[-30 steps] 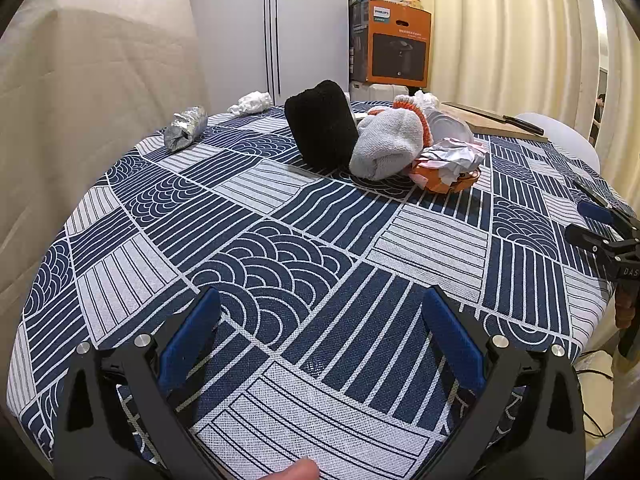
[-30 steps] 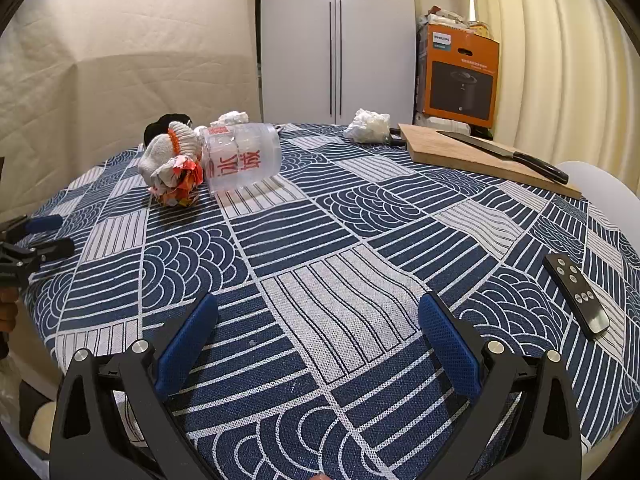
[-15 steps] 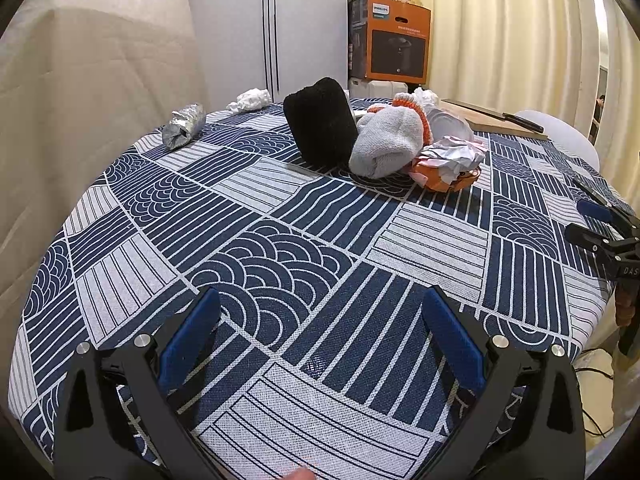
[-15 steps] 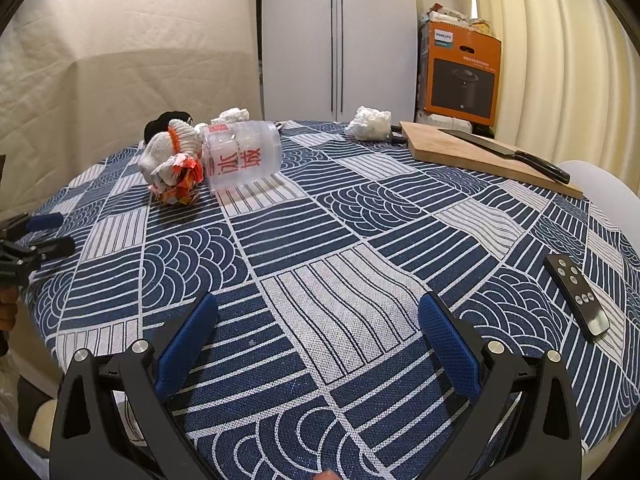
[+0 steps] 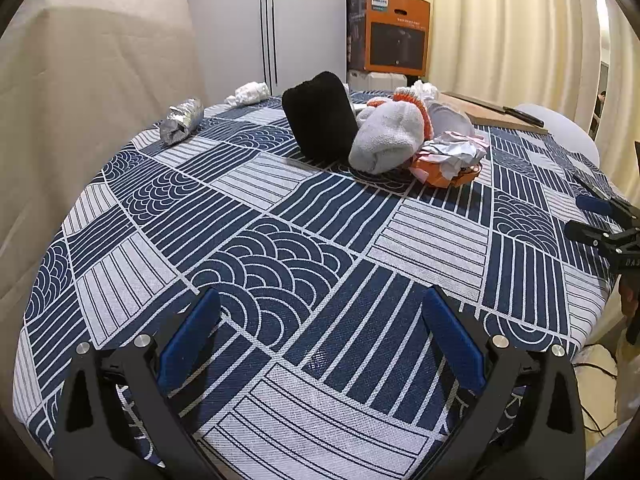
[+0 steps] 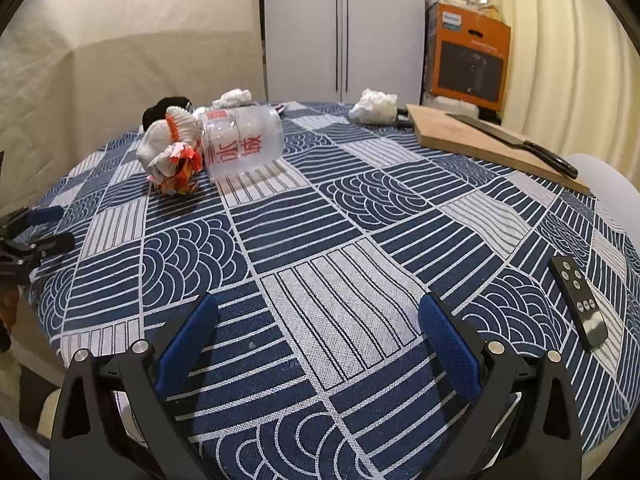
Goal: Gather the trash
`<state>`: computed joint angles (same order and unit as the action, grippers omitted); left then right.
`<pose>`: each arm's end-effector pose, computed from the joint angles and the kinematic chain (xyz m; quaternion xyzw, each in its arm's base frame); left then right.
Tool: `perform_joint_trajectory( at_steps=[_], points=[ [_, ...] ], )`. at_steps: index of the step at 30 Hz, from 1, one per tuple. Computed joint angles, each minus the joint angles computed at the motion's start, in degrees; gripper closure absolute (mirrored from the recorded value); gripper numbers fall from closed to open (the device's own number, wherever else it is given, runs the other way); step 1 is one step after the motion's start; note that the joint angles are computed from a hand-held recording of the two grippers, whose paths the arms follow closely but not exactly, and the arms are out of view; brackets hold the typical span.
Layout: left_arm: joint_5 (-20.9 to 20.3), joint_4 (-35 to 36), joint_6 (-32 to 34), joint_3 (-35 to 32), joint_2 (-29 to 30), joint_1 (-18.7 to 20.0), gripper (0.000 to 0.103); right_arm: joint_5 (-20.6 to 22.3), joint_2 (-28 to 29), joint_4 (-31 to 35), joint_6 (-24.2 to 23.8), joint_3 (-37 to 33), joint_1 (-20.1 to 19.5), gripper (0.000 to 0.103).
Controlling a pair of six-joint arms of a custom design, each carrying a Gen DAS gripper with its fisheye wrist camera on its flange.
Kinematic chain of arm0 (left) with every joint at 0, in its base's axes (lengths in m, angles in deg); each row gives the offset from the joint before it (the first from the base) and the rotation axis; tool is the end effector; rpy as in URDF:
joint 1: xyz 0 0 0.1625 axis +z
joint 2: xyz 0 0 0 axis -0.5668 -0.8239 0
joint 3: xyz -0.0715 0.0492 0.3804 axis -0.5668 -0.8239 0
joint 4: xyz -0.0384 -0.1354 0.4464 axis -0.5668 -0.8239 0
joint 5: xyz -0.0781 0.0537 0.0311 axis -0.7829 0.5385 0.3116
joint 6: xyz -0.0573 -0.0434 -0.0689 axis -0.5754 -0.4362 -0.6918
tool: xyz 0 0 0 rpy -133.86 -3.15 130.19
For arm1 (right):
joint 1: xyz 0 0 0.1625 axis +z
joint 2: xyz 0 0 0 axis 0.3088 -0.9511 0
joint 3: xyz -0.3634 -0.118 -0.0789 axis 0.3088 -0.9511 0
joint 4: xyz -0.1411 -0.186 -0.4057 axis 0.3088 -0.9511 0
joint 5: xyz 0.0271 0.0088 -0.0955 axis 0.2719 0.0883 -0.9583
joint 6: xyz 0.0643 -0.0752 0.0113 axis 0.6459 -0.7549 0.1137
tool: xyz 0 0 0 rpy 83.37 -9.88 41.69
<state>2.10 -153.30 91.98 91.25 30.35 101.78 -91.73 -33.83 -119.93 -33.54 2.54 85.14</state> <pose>-0.1167 -0.8063 0.2826 0.1767 0.8338 -0.3875 0.3513 0.2863 -0.8266 0.0683 0.3217 -0.8478 0.3161 0.2791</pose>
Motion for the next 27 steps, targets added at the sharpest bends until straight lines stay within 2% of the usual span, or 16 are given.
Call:
perform_joint_trajectory(
  at_steps=[6,11,16,20,27],
  points=[
    [0.22,0.17,-0.21,-0.03,-0.02,-0.04,0.004,-0.61,0.07,2.89,0.57,-1.06,0.16,0.006],
    [-1.76,-2.33,1.69,0.88,-0.39,0.35,0.004,-0.05,-0.18,2.93,0.29,-0.72,0.14,0.007],
    [-4.33,0.29,1.81,1.23,-1.54,0.45,0.006,2.36,-1.19,6.70,3.84,-1.16,-0.10,0.007],
    [-6.36,0.56,1.46,0.69,-1.93,0.34,0.006,2.75,-0.39,9.43,4.97,-3.91,0.44,0.007],
    [-5.81,2.81,2.05,-3.26,-0.44,0.05,0.006,3.24,3.98,14.66,4.12,-12.96,1.85,0.007]
  ],
)
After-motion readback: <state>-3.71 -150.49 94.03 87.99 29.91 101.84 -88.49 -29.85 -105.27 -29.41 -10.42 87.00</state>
